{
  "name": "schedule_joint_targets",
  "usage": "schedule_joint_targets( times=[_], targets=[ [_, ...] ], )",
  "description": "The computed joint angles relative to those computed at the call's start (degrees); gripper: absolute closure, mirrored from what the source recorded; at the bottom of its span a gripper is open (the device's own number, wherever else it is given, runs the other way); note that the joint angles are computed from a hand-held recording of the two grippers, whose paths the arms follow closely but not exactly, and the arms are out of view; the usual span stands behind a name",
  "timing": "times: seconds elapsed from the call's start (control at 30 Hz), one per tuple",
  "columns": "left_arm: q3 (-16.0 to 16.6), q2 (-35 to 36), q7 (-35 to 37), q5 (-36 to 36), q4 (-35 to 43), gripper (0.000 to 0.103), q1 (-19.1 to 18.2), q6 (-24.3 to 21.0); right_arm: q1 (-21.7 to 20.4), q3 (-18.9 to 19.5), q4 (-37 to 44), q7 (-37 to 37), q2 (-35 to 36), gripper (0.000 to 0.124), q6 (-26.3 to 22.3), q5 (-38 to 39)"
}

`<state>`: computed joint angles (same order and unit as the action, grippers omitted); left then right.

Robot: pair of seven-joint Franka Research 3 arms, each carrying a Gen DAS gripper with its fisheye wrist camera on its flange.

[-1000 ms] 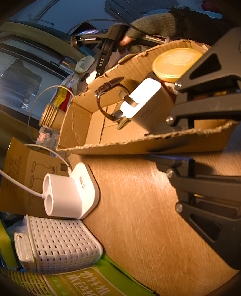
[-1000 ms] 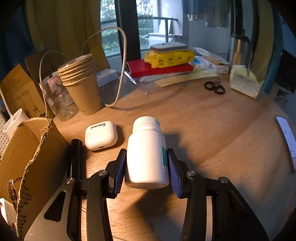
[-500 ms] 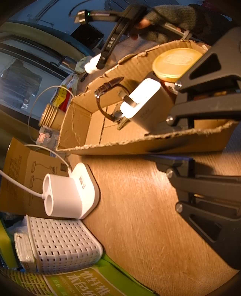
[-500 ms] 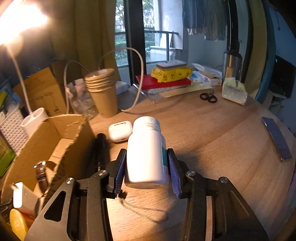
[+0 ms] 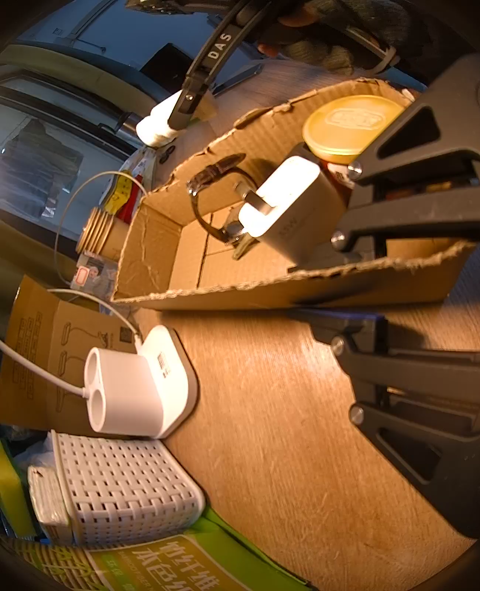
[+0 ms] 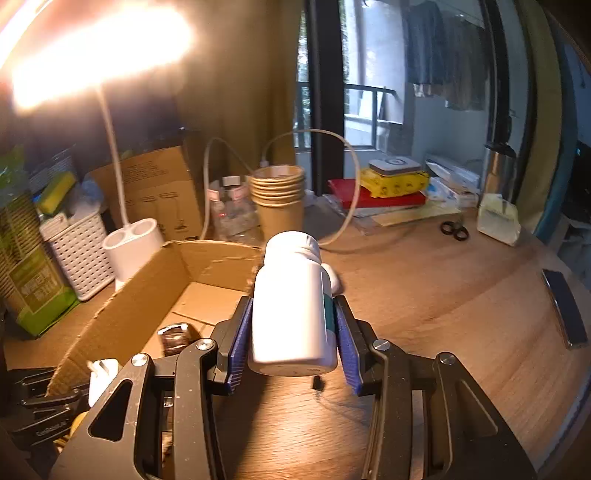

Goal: Organize rigid objects
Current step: 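Carry the white pill bottle over the box with the right tool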

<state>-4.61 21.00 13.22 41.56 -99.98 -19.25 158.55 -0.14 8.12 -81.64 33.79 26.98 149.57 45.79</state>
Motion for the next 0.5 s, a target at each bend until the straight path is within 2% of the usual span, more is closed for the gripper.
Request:
schedule_joint_targets(
  times=[0.17, 0.3, 0.5],
  targets=[
    [0.0, 0.0, 0.0, 0.0, 0.0, 0.086, 0.0, 0.0, -0.3, 1.3, -2.2, -3.5, -1.9, 0.079, -0.3, 2.5],
    [0.0, 0.0, 0.0, 0.0, 0.0, 0.086, 0.0, 0.0, -0.4, 2.4, -4.8, -9.3, -4.2, 0.079, -1.2, 6.8],
    [0.1, 0.0, 0.0, 0.0, 0.0, 0.086, -0.1, 0.0, 1.6, 1.3, -6.7, -13.8, -6.0, 0.079, -3.7, 8.4]
  ],
)
